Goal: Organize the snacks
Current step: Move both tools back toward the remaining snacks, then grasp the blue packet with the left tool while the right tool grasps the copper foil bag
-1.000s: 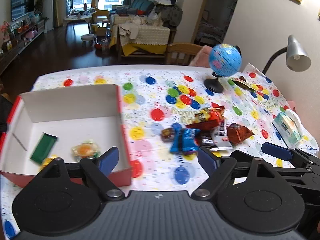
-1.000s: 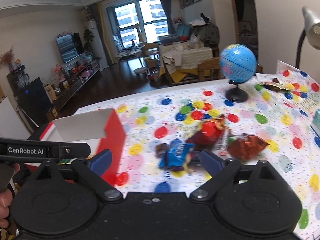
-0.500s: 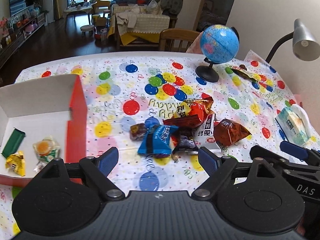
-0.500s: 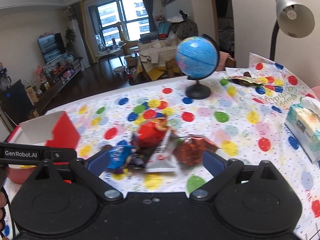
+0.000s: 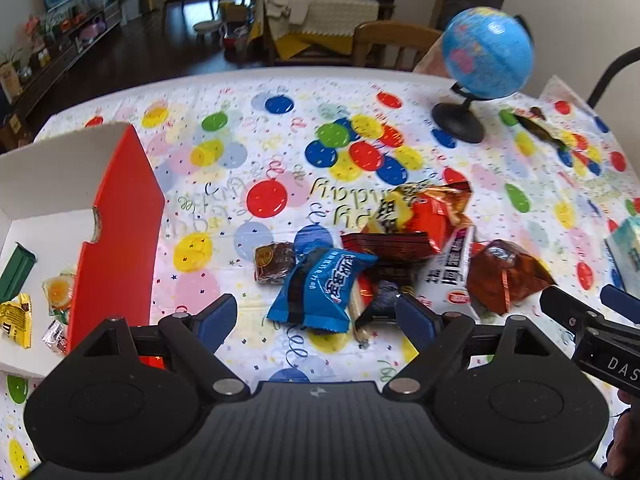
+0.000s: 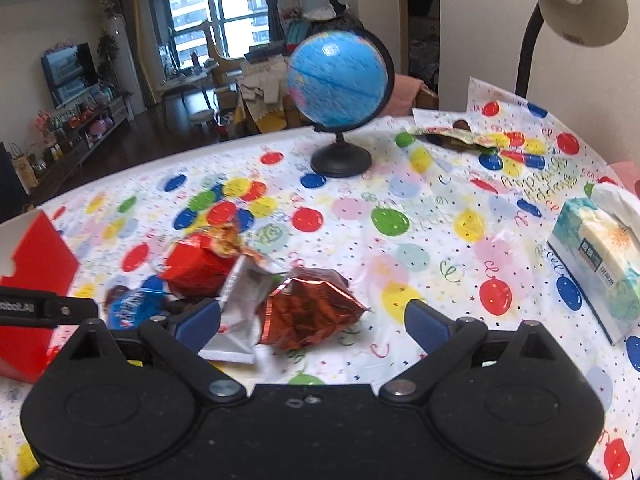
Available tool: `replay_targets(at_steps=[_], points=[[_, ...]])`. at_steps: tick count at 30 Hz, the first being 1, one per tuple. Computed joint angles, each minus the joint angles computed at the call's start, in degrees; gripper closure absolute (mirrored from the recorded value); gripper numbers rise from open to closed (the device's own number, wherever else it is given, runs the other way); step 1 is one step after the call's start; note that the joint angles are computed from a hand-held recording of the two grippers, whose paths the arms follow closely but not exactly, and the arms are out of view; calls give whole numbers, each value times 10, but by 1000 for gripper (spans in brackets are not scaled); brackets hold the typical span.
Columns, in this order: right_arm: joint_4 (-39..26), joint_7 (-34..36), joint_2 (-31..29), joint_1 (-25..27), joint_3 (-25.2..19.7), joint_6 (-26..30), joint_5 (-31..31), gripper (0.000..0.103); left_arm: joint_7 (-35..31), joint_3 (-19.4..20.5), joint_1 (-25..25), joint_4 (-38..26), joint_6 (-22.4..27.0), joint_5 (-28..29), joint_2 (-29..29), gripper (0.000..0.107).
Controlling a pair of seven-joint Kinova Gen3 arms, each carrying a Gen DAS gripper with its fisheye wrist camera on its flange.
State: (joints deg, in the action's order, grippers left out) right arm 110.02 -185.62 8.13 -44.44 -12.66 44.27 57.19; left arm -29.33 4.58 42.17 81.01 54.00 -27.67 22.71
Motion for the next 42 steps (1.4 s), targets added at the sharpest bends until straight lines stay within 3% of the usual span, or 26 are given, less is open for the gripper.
replay_targets(at_steps=[15,26,34,42], points=[[-45,121,71,20,54,-63,-53,5,-63,-9,-44,-72,37,73,78,21],[-65,181,99,16,84,-81,-105,7,-90,-19,-53,-72,16,102,94,21],[-70,218,100,18,93,-96,-139,22,-113,-14,-59,-62,-10,115,88,49],[-59,189,89,1,103,-90,-124,36,-111,-18,-52,-50,-17,113,79,56]])
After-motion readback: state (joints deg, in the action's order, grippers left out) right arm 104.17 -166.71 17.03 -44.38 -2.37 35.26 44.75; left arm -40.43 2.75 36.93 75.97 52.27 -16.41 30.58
